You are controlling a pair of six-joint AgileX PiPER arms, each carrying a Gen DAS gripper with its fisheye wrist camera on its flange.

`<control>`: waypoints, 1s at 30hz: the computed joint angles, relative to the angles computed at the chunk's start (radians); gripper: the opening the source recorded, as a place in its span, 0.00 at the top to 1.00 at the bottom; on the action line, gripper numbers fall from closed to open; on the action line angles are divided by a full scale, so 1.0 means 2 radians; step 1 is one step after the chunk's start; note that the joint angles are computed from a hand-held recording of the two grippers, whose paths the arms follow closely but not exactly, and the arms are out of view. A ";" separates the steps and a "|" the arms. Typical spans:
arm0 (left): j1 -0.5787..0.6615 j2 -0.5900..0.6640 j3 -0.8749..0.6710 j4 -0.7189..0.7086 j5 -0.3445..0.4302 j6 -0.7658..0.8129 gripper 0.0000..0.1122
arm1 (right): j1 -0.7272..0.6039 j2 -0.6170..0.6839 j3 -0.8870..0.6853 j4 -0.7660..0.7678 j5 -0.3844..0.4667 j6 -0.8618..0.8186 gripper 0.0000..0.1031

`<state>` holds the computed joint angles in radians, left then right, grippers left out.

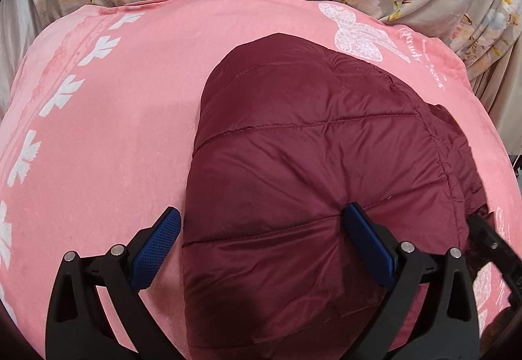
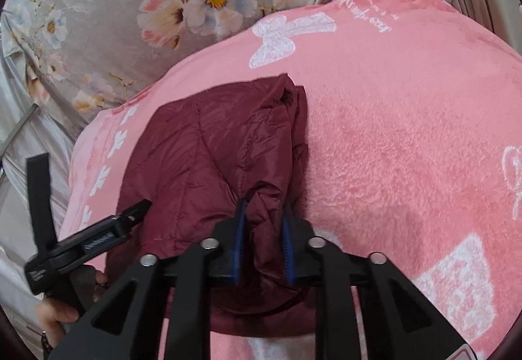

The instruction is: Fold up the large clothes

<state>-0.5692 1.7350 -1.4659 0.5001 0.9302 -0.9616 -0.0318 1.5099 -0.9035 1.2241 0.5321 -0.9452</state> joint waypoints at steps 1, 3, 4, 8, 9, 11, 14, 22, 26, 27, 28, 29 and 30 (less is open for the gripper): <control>0.000 0.000 0.001 0.000 0.000 0.001 0.12 | -0.012 -0.011 0.007 0.020 0.019 -0.018 0.88; 0.001 -0.003 0.008 -0.003 -0.005 0.002 0.12 | -0.034 -0.027 0.016 0.034 0.050 -0.034 0.90; 0.002 -0.005 0.013 -0.006 -0.009 0.001 0.12 | -0.039 -0.029 0.017 0.029 0.054 -0.031 0.91; 0.003 -0.011 0.030 -0.010 -0.029 -0.006 0.12 | -0.023 0.005 0.018 -0.017 0.020 -0.003 0.91; 0.003 -0.010 0.031 -0.012 -0.030 -0.006 0.12 | -0.018 0.018 0.020 -0.010 0.012 -0.013 0.90; 0.001 -0.007 0.025 -0.011 -0.021 -0.004 0.12 | -0.015 0.022 0.020 -0.011 0.007 -0.008 0.88; -0.003 -0.013 0.010 -0.011 0.004 0.004 0.13 | -0.012 0.002 0.011 -0.073 0.004 0.056 0.80; -0.013 0.011 -0.098 0.021 0.047 0.033 0.13 | -0.009 -0.044 -0.038 -0.155 0.003 0.135 0.74; -0.006 0.069 -0.182 0.005 0.074 0.063 0.13 | 0.009 0.011 -0.096 -0.176 -0.010 0.173 0.57; -0.002 0.082 -0.195 -0.004 0.077 0.069 0.13 | 0.009 0.034 -0.112 -0.162 -0.003 0.169 0.57; 0.002 0.091 -0.202 -0.012 0.079 0.074 0.13 | 0.011 0.056 -0.127 -0.161 0.007 0.173 0.60; 0.004 0.096 -0.202 -0.018 0.081 0.076 0.13 | 0.014 0.070 -0.133 -0.161 0.013 0.171 0.77; 0.004 0.096 -0.192 -0.019 0.076 0.074 0.13 | 0.015 0.074 -0.128 -0.142 0.019 0.150 0.85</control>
